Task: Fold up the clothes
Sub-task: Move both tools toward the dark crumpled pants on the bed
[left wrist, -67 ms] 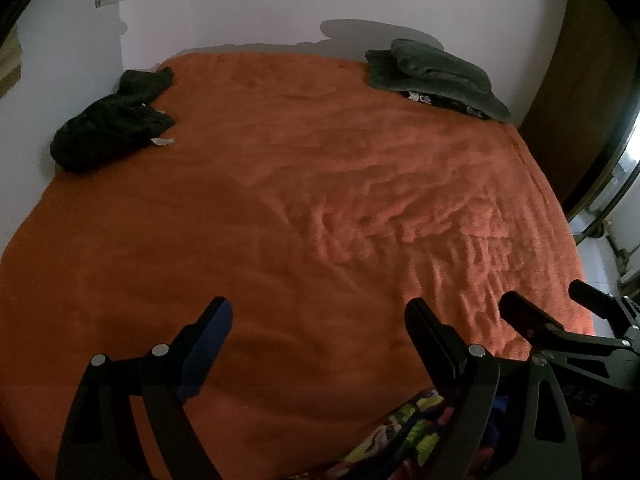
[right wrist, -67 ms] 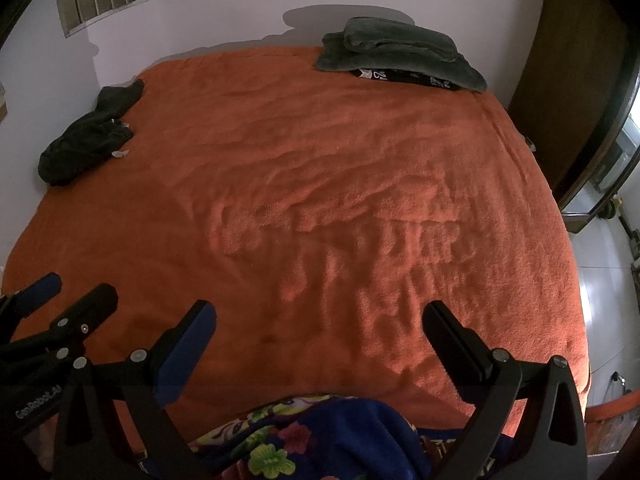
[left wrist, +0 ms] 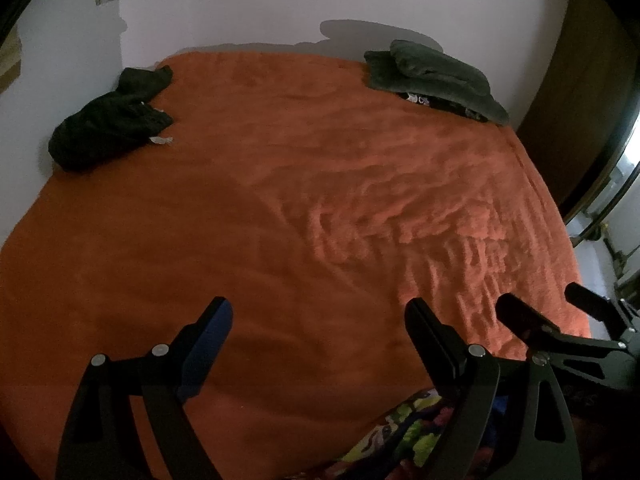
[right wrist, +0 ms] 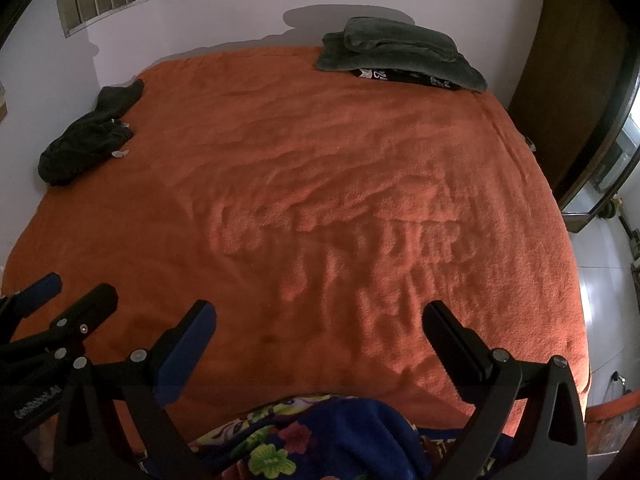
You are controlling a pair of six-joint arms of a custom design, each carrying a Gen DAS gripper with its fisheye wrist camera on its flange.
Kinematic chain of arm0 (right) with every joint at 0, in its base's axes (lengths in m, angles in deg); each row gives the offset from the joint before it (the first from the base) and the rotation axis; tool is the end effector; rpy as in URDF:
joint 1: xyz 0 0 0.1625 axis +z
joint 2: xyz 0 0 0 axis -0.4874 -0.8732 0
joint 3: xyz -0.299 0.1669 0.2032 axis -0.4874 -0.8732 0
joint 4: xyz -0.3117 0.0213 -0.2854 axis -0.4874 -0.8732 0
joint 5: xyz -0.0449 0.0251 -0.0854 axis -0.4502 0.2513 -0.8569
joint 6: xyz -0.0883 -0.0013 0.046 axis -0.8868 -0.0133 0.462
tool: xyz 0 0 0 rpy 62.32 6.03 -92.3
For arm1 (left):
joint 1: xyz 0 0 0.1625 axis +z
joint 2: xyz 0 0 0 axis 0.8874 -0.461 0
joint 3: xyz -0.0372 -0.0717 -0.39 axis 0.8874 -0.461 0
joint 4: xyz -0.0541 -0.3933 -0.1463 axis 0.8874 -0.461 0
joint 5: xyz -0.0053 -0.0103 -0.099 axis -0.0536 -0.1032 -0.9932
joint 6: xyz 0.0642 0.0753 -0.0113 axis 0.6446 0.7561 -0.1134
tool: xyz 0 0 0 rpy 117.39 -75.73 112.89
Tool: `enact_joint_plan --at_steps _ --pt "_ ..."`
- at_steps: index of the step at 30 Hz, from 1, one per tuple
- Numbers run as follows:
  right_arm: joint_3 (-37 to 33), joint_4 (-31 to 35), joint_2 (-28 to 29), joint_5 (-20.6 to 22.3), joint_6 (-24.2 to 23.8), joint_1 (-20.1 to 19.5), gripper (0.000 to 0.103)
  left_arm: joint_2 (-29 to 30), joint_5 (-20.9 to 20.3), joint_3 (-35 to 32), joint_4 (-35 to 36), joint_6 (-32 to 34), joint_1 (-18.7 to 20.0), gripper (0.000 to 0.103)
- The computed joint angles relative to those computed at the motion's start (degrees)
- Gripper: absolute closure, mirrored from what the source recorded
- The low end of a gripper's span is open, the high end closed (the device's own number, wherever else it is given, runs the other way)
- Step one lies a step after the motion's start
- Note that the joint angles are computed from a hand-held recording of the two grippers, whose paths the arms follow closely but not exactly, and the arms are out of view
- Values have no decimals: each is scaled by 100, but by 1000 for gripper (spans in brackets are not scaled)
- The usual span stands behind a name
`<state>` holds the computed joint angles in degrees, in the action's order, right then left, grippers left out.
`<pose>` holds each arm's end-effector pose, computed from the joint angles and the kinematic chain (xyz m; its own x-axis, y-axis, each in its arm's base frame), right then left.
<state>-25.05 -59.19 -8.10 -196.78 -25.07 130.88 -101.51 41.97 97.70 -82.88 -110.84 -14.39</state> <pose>0.2316 -0.7958 0.3217 -0.7074 -0.0275 0.7063 -0.3924 0.8463 -0.3601 -0.4081 -0.7779 0.1470 -0.7439 -0.1000 -0.6608 0.3198 0.8149 -0.4833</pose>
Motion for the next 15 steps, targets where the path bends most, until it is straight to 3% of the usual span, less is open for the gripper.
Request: enact_joint_plan --at_steps 8,15 --pt "62 0 -32 8 8 8 0 -14 -49 -30 83 -87 9 14" --pt "171 -144 -43 32 45 -79 0 -221 -121 346 -534 85 37 14"
